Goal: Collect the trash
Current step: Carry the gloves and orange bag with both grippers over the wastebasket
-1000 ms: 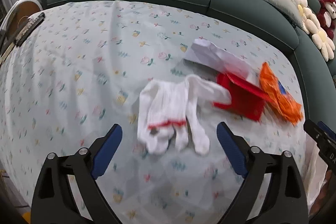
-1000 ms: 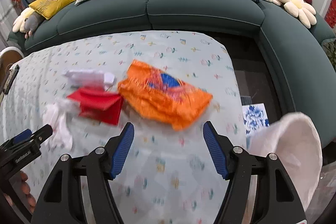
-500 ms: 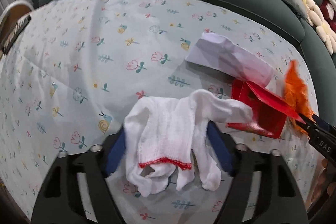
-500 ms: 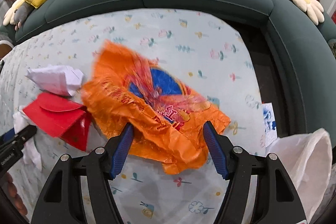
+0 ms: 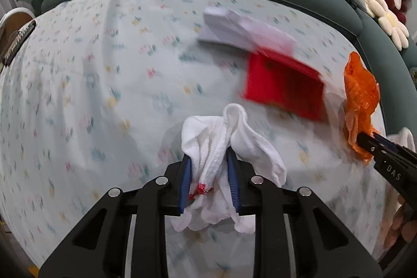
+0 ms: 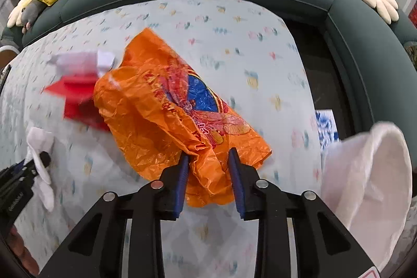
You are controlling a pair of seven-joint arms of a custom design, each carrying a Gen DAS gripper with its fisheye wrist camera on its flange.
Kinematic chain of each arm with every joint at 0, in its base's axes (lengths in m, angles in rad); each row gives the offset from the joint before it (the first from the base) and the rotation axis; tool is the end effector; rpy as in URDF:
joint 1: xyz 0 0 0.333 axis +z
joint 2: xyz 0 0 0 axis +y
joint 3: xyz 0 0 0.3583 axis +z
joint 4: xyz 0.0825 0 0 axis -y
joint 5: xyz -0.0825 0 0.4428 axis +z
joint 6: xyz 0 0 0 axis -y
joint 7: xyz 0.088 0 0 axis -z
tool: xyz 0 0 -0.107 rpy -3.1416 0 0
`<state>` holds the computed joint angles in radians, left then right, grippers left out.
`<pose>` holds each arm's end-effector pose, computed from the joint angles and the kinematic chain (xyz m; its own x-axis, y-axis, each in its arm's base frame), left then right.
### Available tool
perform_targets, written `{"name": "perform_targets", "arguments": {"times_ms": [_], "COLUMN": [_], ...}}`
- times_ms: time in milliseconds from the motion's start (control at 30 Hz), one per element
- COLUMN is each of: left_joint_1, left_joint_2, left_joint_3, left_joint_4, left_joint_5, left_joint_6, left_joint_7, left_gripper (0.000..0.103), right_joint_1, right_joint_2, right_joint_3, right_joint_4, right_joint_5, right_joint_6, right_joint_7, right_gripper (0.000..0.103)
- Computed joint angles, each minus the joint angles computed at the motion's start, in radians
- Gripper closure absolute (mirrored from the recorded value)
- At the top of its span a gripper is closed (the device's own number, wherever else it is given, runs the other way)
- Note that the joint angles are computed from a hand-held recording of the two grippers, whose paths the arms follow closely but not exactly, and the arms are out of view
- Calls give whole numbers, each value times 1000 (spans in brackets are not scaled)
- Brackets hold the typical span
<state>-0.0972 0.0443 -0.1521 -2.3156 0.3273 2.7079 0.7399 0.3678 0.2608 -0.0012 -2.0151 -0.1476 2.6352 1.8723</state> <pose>0.5658 -0.1554 0.3596 0.2888 -0.9540 0.0801 -0.8796 -0.2974 -0.3713 0.6359 0.2482 0.3643 0.1794 -0.9838 0.0050 -0.9167 -0.1690 -0.3621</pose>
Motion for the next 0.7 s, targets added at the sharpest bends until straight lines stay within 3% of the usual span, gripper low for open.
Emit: {"name": "perform_targets", "arguments": {"times_ms": [333,700], "left_joint_1": [-75,-159], "left_joint_2": [-115,-145], "left_joint_3": [-57,-112], "left_joint_4": [-71,-13], "left_joint_5": [-43,14], "left_joint_6": [-20,-51], "left_joint_7": [-31,-81], "left_gripper": [79,79], "right_joint_1": [-57,-168], "right_joint_2": [-238,-474], "right_joint_3": [36,68], "right_joint_4": [-245,-434], "right_joint_5": [51,105], "right_joint_6": [53,102], "right_joint_7": [-21,-65], "right_gripper": [77,77]}}
